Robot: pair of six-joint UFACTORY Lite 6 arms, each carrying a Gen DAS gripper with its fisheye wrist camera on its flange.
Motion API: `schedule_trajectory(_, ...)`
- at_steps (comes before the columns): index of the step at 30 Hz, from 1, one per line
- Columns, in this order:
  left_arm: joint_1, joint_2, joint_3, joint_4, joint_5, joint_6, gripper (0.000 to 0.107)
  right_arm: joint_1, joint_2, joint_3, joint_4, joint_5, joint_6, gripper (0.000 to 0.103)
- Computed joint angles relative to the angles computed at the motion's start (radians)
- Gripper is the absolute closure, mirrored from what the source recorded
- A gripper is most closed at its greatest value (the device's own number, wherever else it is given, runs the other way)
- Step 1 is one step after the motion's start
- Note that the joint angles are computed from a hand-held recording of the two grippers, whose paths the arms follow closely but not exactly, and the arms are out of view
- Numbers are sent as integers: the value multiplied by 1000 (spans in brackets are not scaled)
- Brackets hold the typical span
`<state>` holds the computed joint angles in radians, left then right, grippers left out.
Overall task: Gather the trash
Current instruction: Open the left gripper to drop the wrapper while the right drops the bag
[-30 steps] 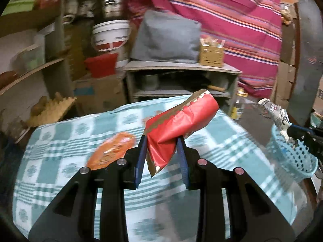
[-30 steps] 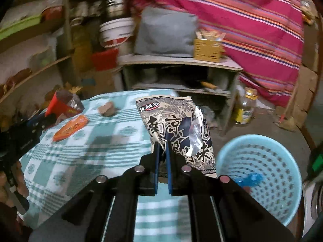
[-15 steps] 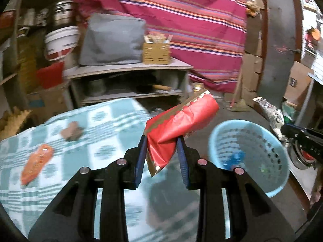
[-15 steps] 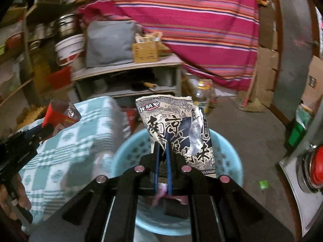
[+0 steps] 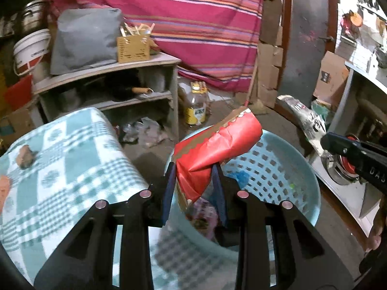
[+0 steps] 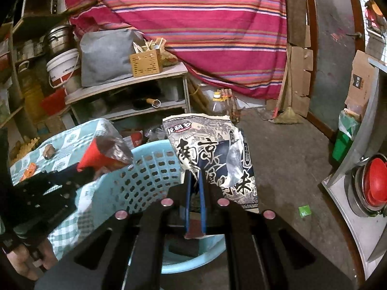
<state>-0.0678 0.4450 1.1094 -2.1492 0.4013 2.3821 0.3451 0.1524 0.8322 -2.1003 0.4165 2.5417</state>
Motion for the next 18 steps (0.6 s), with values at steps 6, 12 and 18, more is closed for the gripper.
schedule_trajectory(6, -15, 37, 36, 41, -17, -56, 51, -11, -15, -25, -13, 1, 25, 96)
schedule_trajectory(12, 10, 2, 5, -52, -19, 30, 25, -5, -5, -18, -6, 2, 22, 96)
schedule_trajectory(18, 69, -37, -24, -185, -6, 141, 10, 24, 49, 36, 11, 1, -2, 96)
